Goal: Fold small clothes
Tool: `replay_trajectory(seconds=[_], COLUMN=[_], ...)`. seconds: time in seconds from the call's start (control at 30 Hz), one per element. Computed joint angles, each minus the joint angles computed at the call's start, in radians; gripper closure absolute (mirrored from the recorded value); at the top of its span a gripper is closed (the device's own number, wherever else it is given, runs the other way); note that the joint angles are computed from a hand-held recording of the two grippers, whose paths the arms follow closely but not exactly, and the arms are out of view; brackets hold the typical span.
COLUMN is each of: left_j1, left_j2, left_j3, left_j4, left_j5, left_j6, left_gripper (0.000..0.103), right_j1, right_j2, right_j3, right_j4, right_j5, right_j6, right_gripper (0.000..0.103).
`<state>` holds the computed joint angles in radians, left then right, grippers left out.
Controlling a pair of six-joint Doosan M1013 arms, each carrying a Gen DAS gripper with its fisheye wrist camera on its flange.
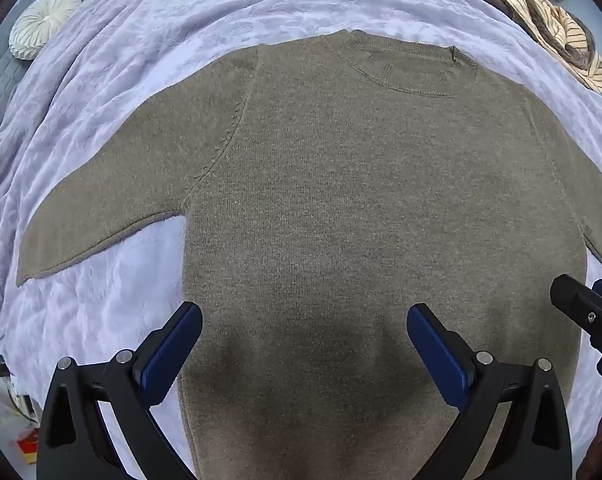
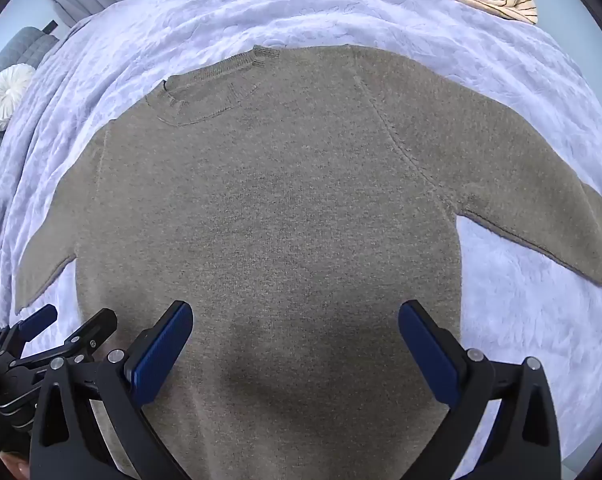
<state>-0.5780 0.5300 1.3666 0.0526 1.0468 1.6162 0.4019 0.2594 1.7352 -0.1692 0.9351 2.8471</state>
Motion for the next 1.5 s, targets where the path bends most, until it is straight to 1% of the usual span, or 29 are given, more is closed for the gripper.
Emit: replay_trajectory(seconds=[0.17, 0.2, 0.47, 0.5, 0.53, 0.6, 0.67, 0.77, 0.87, 0.9, 0.93, 1.0, 1.1, 1.3, 1.5], left_j1=[0.001, 0.001, 0.005, 0.005, 0.005, 0.005, 0.007, 0.008, 0.010, 0.012, 0.013, 0.012, 0.012, 0.008, 0.007], left_j2=[0.003, -0.004, 0.000, -0.001, -0.001, -0.002, -0.004, -0.004, -0.009, -0.015, -0.017, -0.014, -0.015, -0.010, -0.010], left_j3=[-0.003, 0.010, 0.013, 0.004, 0.010, 0.012, 0.022, 0.028, 0.040, 0.053, 0.059, 0.051, 0.055, 0.048, 0.049], left_j4=[0.000, 0.002, 0.004, 0.006, 0.000, 0.004, -0.003, -0.002, -0.010, -0.019, -0.021, -0.015, -0.018, 0.003, 0.014], left_j5=[0.005, -0.011, -0.011, 0.014, -0.013, -0.015, -0.043, -0.053, -0.089, -0.128, -0.145, -0.124, -0.148, -0.123, -0.119], left_j6=[0.001, 0.004, 0.012, 0.013, 0.011, 0.008, 0.010, 0.013, 0.017, 0.020, 0.021, 0.020, 0.027, 0.017, 0.016], left_gripper=[0.000, 0.000, 0.000, 0.000, 0.000, 0.000, 0.000, 0.000, 0.000, 0.000, 0.000, 0.000, 0.000, 0.000, 0.000], right_j1=[-0.003, -0.003, -0.006, -0.007, -0.007, -0.008, -0.010, -0.011, -0.013, -0.014, -0.014, -0.014, -0.014, -0.017, -0.017], right_j2=[0.004, 0.004, 0.009, 0.010, 0.011, 0.014, 0.014, 0.015, 0.016, 0.017, 0.018, 0.019, 0.019, 0.020, 0.021], right_j3=[-0.002, -0.001, -0.004, -0.005, -0.006, -0.009, -0.009, -0.009, -0.009, -0.009, -0.009, -0.009, -0.009, -0.008, -0.009], right_j4=[0.011, 0.012, 0.021, 0.022, 0.023, 0.024, 0.030, 0.036, 0.047, 0.048, 0.048, 0.049, 0.050, 0.057, 0.059], right_j5=[0.005, 0.005, 0.008, 0.008, 0.009, 0.011, 0.010, 0.009, 0.007, 0.007, 0.007, 0.006, 0.008, 0.009, 0.009], right_j6=[-0.010, -0.013, -0.020, -0.022, -0.025, -0.029, -0.038, -0.042, -0.047, -0.047, -0.046, -0.046, -0.044, -0.050, -0.051], right_gripper=[0.001, 0.001, 0.001, 0.001, 0.001, 0.001, 0.001, 0.001, 0.001, 0.001, 0.001, 0.001, 0.001, 0.001, 0.001])
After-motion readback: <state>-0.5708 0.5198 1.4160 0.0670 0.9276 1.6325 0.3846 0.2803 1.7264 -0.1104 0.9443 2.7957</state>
